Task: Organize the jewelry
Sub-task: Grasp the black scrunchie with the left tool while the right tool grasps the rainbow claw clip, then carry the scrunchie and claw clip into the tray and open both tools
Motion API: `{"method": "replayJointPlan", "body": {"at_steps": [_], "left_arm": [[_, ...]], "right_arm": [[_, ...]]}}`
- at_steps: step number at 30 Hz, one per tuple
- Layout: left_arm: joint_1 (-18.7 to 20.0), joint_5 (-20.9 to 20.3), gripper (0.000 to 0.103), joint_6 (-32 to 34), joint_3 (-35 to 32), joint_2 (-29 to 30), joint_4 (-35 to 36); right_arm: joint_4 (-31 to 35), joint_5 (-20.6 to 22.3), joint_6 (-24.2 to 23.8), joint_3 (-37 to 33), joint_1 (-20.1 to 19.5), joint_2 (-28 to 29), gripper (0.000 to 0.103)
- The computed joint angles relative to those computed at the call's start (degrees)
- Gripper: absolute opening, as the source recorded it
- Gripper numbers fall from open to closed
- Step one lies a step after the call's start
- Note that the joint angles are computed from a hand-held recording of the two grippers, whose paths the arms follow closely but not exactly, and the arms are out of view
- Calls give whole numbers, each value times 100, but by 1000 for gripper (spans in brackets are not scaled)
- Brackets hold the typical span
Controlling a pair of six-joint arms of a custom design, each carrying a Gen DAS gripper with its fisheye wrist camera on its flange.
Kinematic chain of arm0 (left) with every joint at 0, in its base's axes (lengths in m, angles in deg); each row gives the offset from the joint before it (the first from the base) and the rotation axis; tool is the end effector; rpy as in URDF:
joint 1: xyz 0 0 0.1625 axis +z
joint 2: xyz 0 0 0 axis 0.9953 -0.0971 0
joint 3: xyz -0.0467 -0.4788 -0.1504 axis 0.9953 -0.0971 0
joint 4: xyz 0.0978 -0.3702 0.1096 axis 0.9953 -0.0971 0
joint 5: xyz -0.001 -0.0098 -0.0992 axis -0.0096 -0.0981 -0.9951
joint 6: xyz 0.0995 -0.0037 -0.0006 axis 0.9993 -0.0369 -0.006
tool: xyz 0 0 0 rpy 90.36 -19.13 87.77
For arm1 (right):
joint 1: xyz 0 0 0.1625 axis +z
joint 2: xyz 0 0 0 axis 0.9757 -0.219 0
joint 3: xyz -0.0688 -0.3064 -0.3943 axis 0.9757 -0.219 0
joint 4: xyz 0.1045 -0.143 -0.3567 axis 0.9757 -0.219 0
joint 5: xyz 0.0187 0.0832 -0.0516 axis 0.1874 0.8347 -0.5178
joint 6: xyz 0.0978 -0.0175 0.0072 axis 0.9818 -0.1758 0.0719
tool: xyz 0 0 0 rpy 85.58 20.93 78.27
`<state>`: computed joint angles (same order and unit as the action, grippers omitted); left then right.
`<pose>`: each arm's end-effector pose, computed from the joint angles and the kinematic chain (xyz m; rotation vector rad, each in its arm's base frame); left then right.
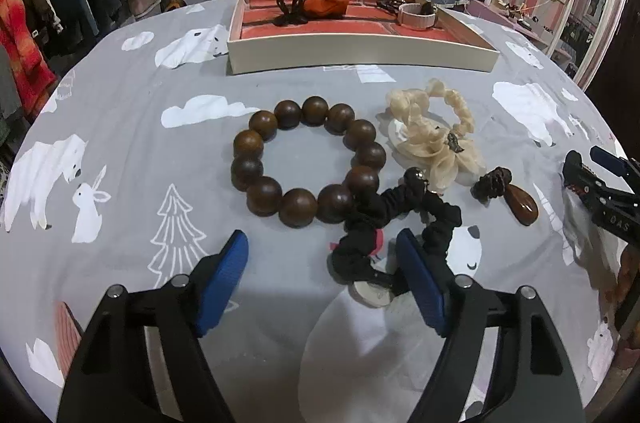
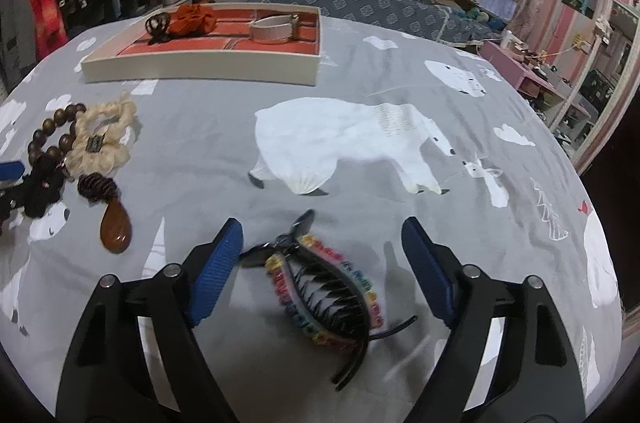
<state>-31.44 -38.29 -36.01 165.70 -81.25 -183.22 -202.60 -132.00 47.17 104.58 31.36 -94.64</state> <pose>-0.1224 -0.5072 0.2291 0.3989 2.3465 -0.7092 0.2306 -0.4920 0.1558 0.5911 -2.0971 0.7456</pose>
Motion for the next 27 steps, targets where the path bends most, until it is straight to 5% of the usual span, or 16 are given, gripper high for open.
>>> {"method": "replayJointPlan", "body": {"at_steps": [4,10,14,20,27], "left_arm": [[-18,53,62,69,15,29,-67],[-3,31,45,127,22,9,-120],[-2,-63,29,176,55,-29,-168],[-39,-83,15,184,104,-65,-158],[-131,-159,13,178,272,-244,-401]], "right_arm": [[143,54,30,49,3,-54,78],[647,341,303,89,-108,-236,60],[712,400,318,83,-114,-253,57],[678,557,379,128,-151,-325,55],[687,709,469,118,-187,-426,47]]}}
